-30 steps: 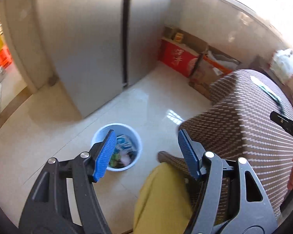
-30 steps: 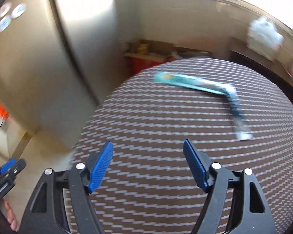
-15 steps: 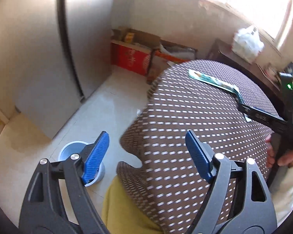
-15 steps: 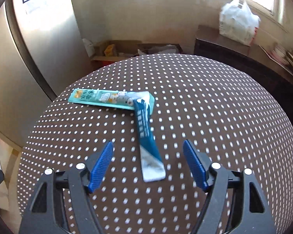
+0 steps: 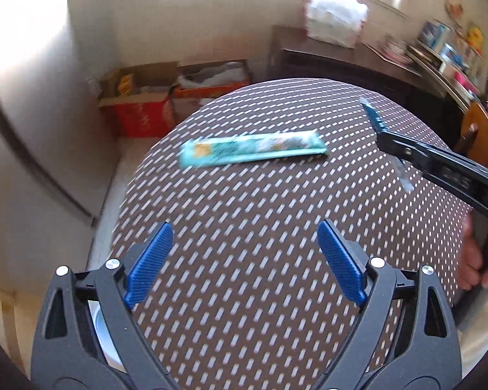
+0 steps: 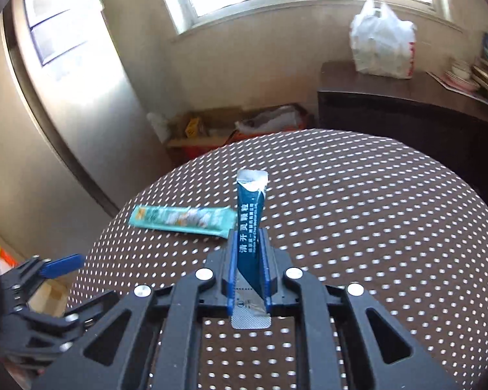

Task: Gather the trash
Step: 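Grasp the teal pet snack stick with the left tool while the right tool holds the tube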

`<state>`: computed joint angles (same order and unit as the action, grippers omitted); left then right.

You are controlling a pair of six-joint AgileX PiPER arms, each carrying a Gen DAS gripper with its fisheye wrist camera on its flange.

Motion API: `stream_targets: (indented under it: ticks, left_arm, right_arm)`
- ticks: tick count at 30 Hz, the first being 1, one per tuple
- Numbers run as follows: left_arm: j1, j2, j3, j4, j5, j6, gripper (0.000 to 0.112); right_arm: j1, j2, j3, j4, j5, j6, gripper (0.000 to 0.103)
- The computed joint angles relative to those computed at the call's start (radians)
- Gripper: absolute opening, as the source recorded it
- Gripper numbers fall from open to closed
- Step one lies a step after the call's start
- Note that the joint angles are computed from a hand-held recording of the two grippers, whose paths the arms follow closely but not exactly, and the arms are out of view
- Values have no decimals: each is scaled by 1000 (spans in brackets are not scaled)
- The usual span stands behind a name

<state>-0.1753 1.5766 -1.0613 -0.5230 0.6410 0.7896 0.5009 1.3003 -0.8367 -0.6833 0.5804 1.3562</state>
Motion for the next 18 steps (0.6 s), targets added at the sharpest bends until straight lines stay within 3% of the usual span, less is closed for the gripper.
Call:
stream_targets:
  ticks: [5, 9, 13, 15, 17, 18]
  left_arm:
    - [-91, 175, -182, 31, 36, 30, 89]
    - [-162, 291, -318, 172, 23, -34, 89]
    - [-163, 399, -473, 162, 106, -25, 90]
    - [-148, 441, -544, 128, 181, -35, 84]
    - [-143, 430, -552, 137, 196, -49, 47]
    - [-144, 423, -556, 162, 207, -83, 39]
  right_arm:
    - [-41, -46, 18, 86, 14, -29, 13]
    - [-31, -81, 35, 73, 43, 19, 13]
    - [-41, -97, 47, 81, 50, 35, 13]
    - [-43, -92, 51, 82, 45, 40, 13]
    - [-48, -79, 44, 95, 52, 31, 13]
    - [-54, -74, 42, 109, 45, 17, 13]
